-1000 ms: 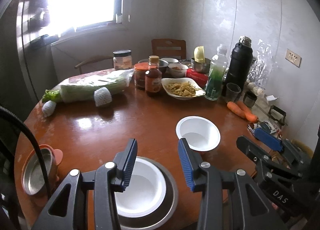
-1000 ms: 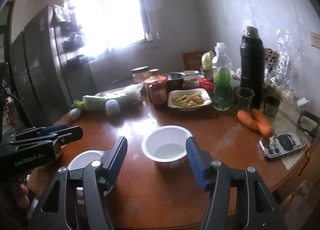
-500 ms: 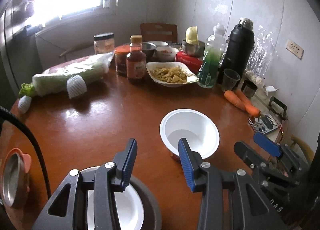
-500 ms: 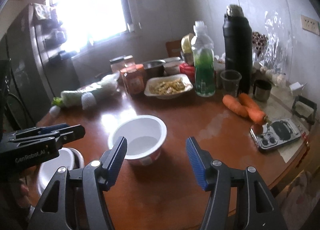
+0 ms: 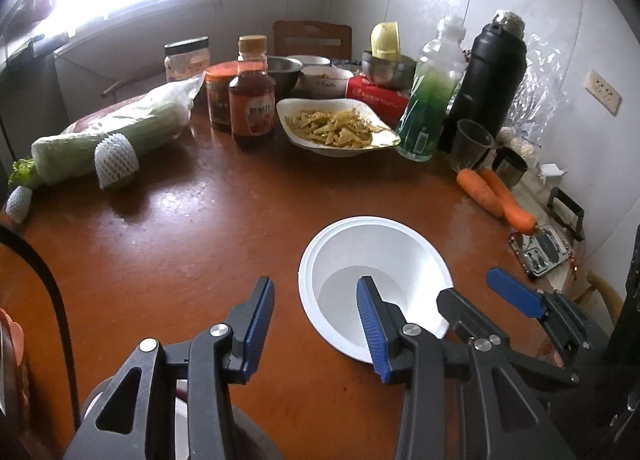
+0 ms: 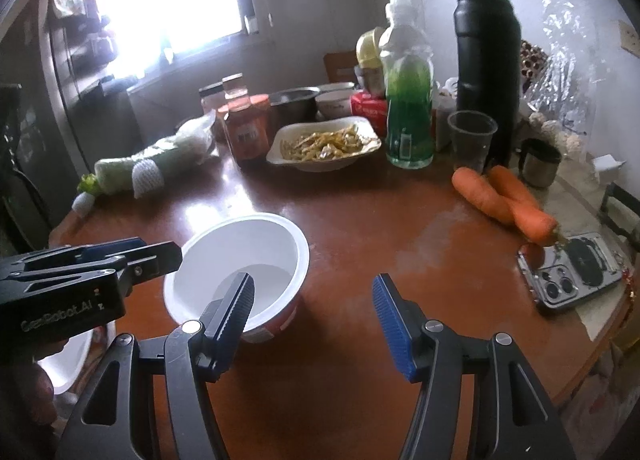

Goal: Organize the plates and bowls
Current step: 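Move both grippers to the red-printed white paper bowl and grasp its rim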

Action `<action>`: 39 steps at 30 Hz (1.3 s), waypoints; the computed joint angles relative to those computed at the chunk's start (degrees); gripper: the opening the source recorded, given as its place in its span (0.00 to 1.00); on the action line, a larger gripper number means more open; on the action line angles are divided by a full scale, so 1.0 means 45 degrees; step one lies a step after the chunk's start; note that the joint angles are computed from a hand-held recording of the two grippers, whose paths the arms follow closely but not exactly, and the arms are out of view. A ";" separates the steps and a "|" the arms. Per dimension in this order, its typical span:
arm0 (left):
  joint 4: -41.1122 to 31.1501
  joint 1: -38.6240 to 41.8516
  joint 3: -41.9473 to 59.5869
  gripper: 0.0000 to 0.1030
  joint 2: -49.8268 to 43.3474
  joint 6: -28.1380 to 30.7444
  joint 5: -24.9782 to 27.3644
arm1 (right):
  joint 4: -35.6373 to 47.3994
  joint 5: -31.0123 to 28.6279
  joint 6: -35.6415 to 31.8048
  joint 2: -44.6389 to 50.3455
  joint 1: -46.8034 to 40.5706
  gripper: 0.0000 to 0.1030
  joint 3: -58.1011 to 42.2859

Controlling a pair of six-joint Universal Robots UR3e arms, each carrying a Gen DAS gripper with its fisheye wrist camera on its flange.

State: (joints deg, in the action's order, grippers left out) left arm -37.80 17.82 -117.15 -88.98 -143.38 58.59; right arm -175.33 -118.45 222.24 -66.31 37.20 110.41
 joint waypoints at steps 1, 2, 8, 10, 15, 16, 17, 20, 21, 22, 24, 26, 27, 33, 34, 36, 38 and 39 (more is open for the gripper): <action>0.0076 -0.0126 0.0115 0.41 -0.0196 -0.0141 0.0143 | -0.0138 0.0232 -0.0107 0.0136 -0.0152 0.62 -0.0018; 0.0147 -0.0241 0.0212 0.41 -0.0364 -0.0301 0.0261 | -0.0146 0.0354 -0.0149 0.0225 -0.0235 0.62 -0.0059; 0.0432 -0.0674 0.0749 0.41 -0.1194 -0.0759 0.0691 | -0.0478 0.1082 -0.0507 0.0641 -0.0759 0.62 -0.0127; 0.0464 -0.0784 0.0893 0.41 -0.1368 -0.0854 0.0817 | -0.0620 0.1248 -0.0603 0.0669 -0.0890 0.62 -0.0071; 0.0611 -0.1097 0.1205 0.41 -0.1835 -0.1064 0.1152 | -0.0829 0.1588 -0.0791 0.0767 -0.1117 0.62 -0.0049; 0.0619 -0.1131 0.1239 0.41 -0.1891 -0.1088 0.1189 | -0.0902 0.1654 -0.0855 0.0795 -0.1151 0.62 -0.0043; 0.0592 -0.1181 0.1309 0.41 -0.1971 -0.1114 0.1274 | -0.0942 0.1714 -0.0908 0.0835 -0.1167 0.62 -0.0085; 0.0581 -0.1186 0.1345 0.41 -0.2029 -0.1092 0.1270 | -0.1079 0.1791 -0.1107 0.0933 -0.1163 0.60 -0.0167; 0.0550 -0.1190 0.1388 0.41 -0.2070 -0.1071 0.1286 | -0.1036 0.1722 -0.1177 0.0995 -0.1123 0.55 -0.0271; 0.0556 -0.1210 0.1411 0.41 -0.2102 -0.1075 0.1304 | -0.1012 0.1731 -0.1223 0.1024 -0.1123 0.54 -0.0320; 0.0488 -0.1214 0.1463 0.41 -0.2162 -0.1068 0.1283 | -0.1122 0.1964 -0.1272 0.1070 -0.1159 0.48 -0.0341; 0.0526 -0.1214 0.1442 0.41 -0.2159 -0.1088 0.1286 | -0.1188 0.2023 -0.1299 0.1117 -0.1116 0.44 -0.0393; 0.0503 -0.1192 0.1449 0.41 -0.2180 -0.1007 0.1224 | -0.1172 0.2020 -0.1336 0.1161 -0.1074 0.43 -0.0473; 0.0251 -0.1127 0.1381 0.39 -0.2100 -0.0872 0.0971 | -0.1284 0.2514 -0.1260 0.1231 -0.1141 0.34 -0.0559; 0.0099 -0.1083 0.1364 0.36 -0.2037 -0.0770 0.0874 | -0.1302 0.2523 -0.1265 0.1255 -0.1122 0.33 -0.0585; -0.0032 -0.1038 0.1301 0.33 -0.1927 -0.0709 0.0810 | -0.1401 0.2610 -0.1251 0.1319 -0.1095 0.30 -0.0614; 0.0081 -0.0961 0.1098 0.33 -0.1729 -0.0625 0.0791 | -0.1321 0.2557 -0.1123 0.1376 -0.1023 0.29 -0.0705; 0.0082 -0.0889 0.1007 0.33 -0.1623 -0.0584 0.0716 | -0.1308 0.2540 -0.1126 0.1379 -0.1003 0.29 -0.0731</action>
State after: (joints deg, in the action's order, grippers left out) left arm -37.43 13.82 -112.62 -96.29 -146.00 61.82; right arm -181.22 -107.02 217.18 -60.11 32.69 107.12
